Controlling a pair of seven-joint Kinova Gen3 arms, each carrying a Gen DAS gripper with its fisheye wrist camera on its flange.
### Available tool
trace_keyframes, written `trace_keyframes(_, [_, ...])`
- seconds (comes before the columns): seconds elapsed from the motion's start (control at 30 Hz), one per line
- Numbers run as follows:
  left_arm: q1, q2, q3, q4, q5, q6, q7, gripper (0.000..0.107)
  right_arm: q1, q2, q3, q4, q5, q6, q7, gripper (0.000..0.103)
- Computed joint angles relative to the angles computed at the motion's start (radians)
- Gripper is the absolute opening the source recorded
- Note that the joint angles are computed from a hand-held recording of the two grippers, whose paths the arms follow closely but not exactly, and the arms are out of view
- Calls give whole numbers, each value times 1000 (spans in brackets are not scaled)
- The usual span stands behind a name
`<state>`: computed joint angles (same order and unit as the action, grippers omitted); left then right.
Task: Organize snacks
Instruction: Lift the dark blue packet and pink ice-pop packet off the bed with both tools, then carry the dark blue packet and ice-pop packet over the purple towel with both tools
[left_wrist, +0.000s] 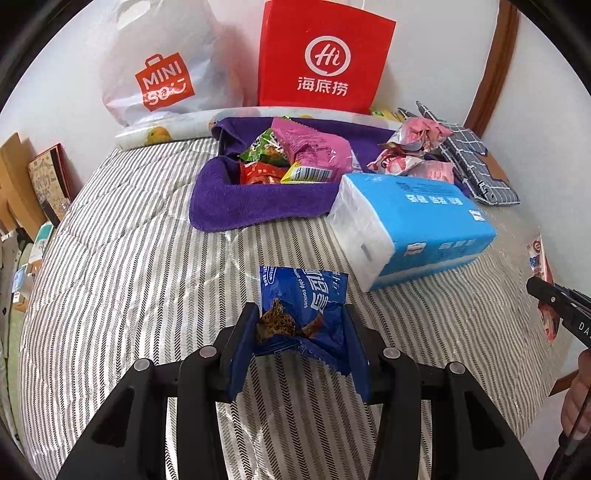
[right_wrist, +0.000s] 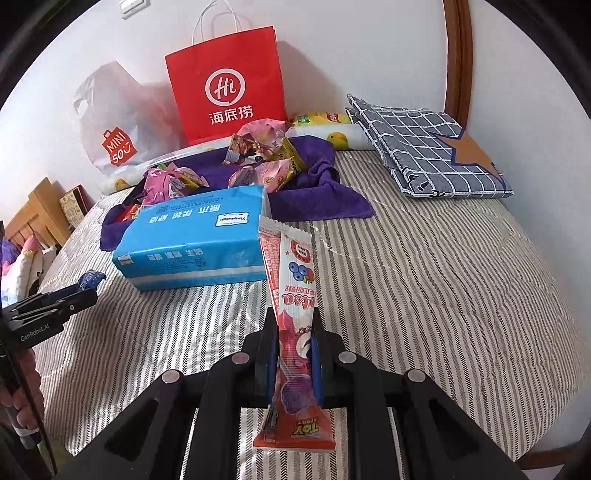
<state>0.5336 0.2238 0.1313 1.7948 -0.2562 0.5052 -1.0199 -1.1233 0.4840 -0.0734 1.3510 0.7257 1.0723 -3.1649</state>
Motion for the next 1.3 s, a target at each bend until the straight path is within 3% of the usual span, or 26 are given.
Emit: trace_keyframes(1.3, [24, -48, 46, -52, 10, 22, -22, 45, -43, -14, -1, -55, 75, 64, -8, 15])
